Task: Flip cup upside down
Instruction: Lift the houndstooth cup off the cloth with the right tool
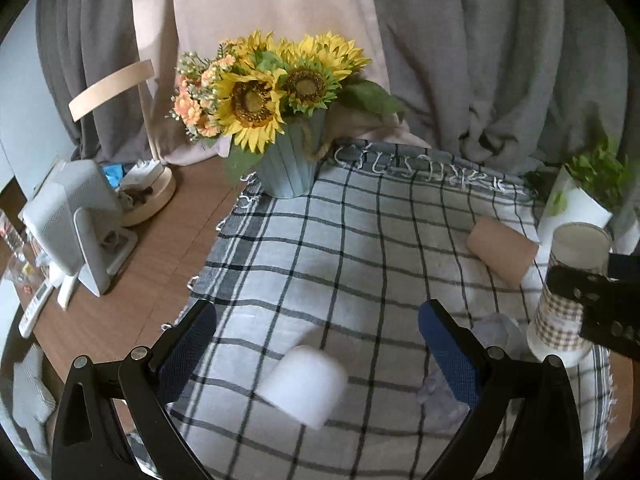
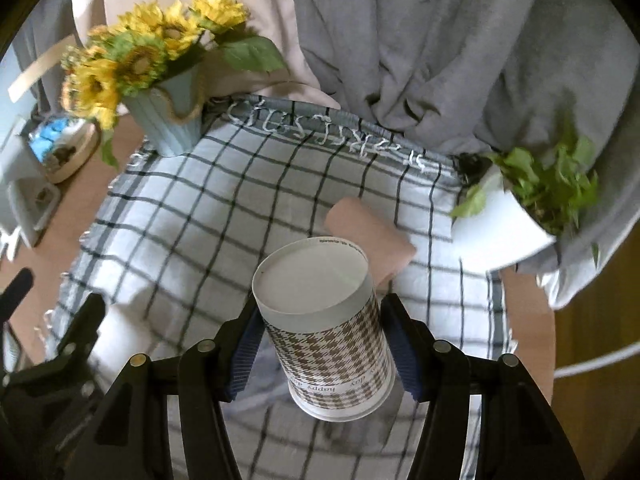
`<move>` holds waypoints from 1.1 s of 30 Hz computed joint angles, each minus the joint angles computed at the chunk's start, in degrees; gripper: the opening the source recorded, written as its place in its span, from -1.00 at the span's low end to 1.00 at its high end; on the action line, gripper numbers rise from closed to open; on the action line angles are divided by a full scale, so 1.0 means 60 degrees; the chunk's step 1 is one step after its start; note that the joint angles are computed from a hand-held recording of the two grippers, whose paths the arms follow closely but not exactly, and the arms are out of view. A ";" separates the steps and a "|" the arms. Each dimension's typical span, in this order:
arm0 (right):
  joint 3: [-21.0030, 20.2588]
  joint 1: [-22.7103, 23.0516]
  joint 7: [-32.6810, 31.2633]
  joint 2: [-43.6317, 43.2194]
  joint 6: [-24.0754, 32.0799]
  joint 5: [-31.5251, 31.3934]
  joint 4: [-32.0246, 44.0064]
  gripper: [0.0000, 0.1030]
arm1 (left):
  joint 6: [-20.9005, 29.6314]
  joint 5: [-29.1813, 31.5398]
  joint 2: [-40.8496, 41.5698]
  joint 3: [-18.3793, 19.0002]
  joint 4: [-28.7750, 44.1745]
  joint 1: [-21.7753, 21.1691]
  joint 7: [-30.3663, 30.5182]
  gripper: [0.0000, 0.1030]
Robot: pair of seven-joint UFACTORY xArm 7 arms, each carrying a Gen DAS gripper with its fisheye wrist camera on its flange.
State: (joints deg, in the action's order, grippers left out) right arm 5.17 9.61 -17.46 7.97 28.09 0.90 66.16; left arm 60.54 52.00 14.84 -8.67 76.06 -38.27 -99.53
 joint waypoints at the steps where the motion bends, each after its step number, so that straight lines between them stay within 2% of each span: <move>1: 0.0047 -0.0043 -0.0078 -0.0310 -0.0053 0.0267 -0.0355 0.14 | -0.0081 0.0031 -0.0202 -0.0027 -0.0273 -0.0001 0.0063 1.00; 8: 0.0065 0.0165 -0.0779 -0.1956 -0.0014 0.2791 -0.2401 0.14 | -0.0226 -0.0163 -0.1473 -0.0491 -0.1983 0.0280 0.0466 1.00; 15: -0.0019 0.0649 -0.0664 -0.2200 0.0667 0.4093 -0.3383 0.15 | -0.0382 -0.0720 -0.2235 -0.0989 -0.3182 0.0647 0.0829 1.00; 21: 0.0101 0.0793 -0.0410 -0.1662 0.1145 0.4464 -0.3432 0.15 | -0.0876 -0.1382 -0.2647 -0.1072 -0.3943 0.1043 0.0744 1.00; 25: 0.0264 0.0794 -0.0306 -0.1094 0.1515 0.4733 -0.3100 0.16 | -0.0789 -0.1546 -0.2805 -0.1149 -0.4115 0.1242 0.0700 1.00; 28: 0.0388 0.0824 0.0064 -0.0926 0.1306 0.4488 -0.3024 0.16 | -0.0875 -0.1648 -0.2874 -0.1166 -0.4241 0.1361 0.0774 1.00; 31: 0.0407 0.0700 0.0119 -0.0634 0.1888 0.4752 -0.2596 0.16 | -0.1004 -0.1701 -0.2847 -0.1169 -0.4249 0.1459 0.0807 1.00; 33: 0.0431 0.0704 0.0361 -0.0398 0.1936 0.4411 -0.2400 0.16 | -0.0991 -0.1669 -0.2780 -0.1192 -0.4180 0.1471 0.0821 1.00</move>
